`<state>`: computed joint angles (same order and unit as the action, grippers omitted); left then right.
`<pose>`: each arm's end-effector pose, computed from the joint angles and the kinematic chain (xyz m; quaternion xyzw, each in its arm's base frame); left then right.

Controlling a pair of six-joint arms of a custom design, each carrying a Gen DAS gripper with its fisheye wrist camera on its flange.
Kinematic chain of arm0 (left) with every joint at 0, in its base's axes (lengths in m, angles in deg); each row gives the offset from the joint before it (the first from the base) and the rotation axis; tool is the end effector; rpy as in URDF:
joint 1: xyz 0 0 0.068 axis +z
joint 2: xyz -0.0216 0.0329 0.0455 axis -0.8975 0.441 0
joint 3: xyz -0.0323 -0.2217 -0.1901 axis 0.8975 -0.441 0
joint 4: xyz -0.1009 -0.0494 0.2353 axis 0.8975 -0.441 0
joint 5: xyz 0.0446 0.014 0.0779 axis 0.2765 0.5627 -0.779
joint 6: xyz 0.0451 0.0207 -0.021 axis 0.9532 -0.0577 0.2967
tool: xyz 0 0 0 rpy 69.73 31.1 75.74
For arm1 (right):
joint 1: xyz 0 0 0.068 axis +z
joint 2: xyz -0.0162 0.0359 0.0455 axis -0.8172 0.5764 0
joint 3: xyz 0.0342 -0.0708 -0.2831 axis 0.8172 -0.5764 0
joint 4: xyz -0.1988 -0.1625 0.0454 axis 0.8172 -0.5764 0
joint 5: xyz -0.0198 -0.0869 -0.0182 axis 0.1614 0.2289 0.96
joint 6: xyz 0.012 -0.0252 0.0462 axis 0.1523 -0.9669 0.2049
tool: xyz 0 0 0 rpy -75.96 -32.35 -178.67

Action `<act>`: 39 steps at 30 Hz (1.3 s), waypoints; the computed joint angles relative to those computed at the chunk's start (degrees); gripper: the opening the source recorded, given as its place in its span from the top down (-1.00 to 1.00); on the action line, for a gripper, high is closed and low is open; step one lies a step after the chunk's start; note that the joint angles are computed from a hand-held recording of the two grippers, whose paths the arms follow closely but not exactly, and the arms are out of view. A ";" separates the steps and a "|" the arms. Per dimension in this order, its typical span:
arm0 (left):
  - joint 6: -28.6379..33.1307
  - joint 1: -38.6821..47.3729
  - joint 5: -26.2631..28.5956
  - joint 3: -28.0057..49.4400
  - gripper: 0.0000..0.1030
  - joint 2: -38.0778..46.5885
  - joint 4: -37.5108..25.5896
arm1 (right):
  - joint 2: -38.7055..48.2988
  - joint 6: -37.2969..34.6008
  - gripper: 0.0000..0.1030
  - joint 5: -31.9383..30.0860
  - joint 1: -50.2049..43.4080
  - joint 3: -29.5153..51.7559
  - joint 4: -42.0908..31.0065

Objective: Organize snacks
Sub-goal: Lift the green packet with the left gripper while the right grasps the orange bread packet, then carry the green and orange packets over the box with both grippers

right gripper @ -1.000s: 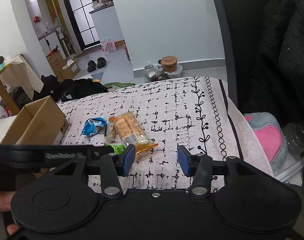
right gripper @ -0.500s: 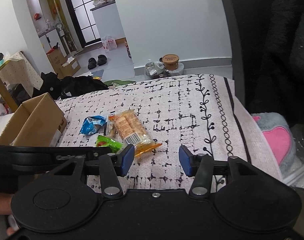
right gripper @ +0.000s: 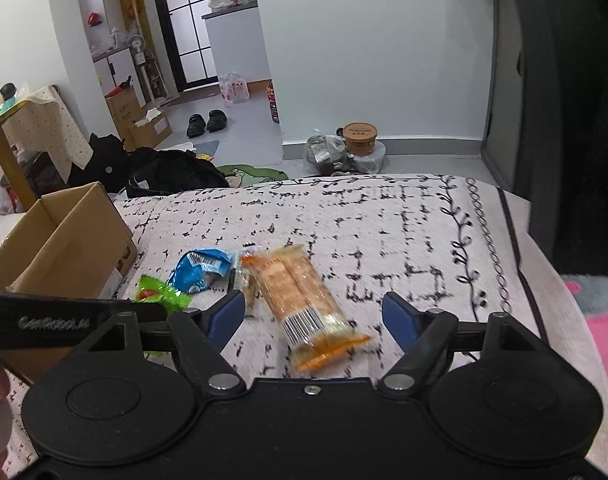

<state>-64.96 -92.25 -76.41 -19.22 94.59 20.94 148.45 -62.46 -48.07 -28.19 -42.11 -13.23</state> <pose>0.1471 -0.0693 0.2398 -0.1591 0.9307 -0.0804 0.3193 0.1980 0.1028 0.2143 -0.1832 0.8871 0.1558 0.3940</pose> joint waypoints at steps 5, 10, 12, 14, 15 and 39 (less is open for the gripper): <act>1.89 3.47 1.13 -0.33 0.51 -1.25 -1.21 | 3.19 -0.14 -0.39 1.71 2.10 1.11 1.39; 2.79 4.66 1.63 -0.50 0.51 -2.06 -1.49 | 6.50 0.80 0.32 2.42 2.58 3.13 -1.93; 2.72 4.59 1.64 -0.73 0.51 -2.41 -1.65 | 5.53 1.64 0.33 3.29 2.96 2.45 -2.48; 2.34 4.34 1.63 -0.90 0.51 -2.66 -1.88 | 4.26 1.99 0.34 3.73 3.37 2.14 -3.73; 2.13 4.24 1.66 -0.94 0.51 -2.88 -2.06 | 3.45 2.16 0.35 3.72 3.46 1.87 -4.33; 3.50 5.80 0.09 6.39 0.51 -13.11 -13.31 | -6.61 13.23 0.36 2.78 8.66 5.74 -8.73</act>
<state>-61.46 -86.44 -76.32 -12.83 81.48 7.63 141.85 -49.24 -45.29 -19.53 -36.37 -21.96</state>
